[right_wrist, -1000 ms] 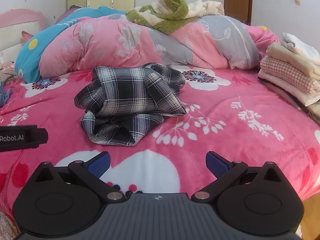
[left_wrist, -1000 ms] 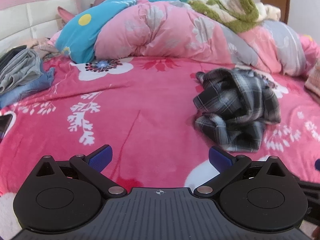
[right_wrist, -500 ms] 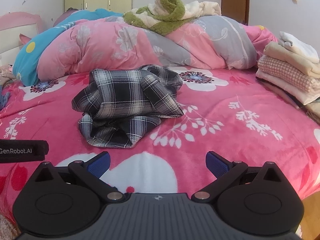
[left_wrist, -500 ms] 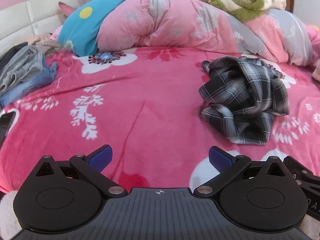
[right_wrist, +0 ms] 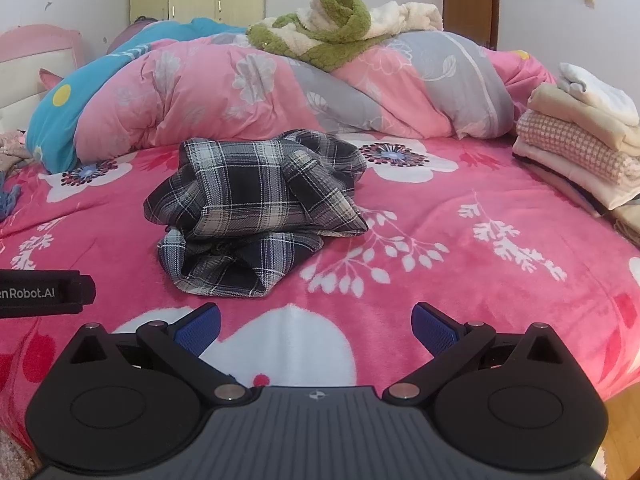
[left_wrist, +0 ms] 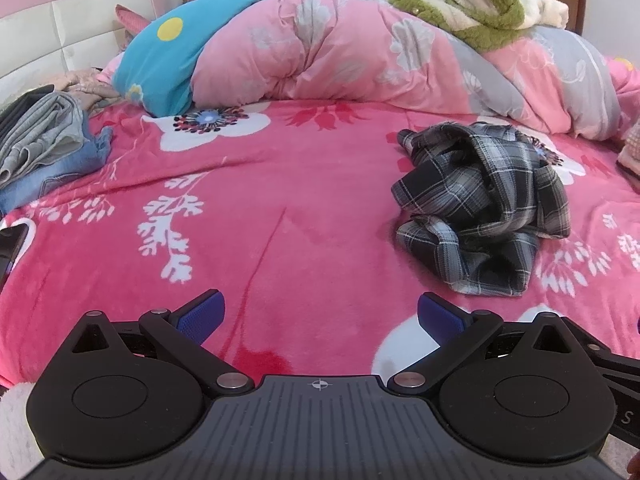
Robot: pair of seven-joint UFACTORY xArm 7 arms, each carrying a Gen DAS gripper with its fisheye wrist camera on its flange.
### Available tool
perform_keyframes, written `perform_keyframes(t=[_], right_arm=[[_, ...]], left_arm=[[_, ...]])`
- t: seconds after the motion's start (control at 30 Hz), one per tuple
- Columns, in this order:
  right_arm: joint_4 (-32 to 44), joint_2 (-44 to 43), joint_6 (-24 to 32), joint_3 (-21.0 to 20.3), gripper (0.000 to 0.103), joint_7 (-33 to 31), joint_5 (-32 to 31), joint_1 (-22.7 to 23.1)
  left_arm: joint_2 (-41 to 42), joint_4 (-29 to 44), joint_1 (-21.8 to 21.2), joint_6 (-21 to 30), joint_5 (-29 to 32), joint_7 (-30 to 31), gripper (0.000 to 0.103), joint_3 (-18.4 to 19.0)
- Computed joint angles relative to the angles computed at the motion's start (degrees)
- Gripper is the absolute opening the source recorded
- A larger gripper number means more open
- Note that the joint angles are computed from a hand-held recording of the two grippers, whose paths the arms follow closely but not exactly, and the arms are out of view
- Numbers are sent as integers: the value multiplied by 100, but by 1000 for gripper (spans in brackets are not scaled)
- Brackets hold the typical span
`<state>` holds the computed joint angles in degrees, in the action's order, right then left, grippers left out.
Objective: Fold clothes
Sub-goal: 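Move both tools toward the crumpled plaid shirt on the bed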
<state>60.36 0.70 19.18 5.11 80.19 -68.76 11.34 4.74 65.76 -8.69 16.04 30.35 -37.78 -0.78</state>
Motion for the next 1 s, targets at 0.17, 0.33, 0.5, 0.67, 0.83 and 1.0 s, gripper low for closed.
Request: perform_keyframes(t=[0.17,0.33,0.5,0.67,0.83,1.0], right_arm=[[36,46,-28,-11,103,-47,38,5],[90,117,-62,-44,103,-65,63,21],[162,201,-80,-91,103,-94,81,52],[275,327,-83,-149,103,-180,159,88],[433,490,-66,-228,103,-302,257,152],[619,652,-25,-313,103,-445,414,235]], left_arm=[[7,10,3,-34,12,-10,103,3],[47,31,2,-60,-24,42,103,16],[103,48,-5,-130,-72,95,103,47],[207,95,-9,-226,-196,215,103,71],[332,195,-54,-307,-264,283,103,140],[460,235,-24,-595,-602,578,103,135]])
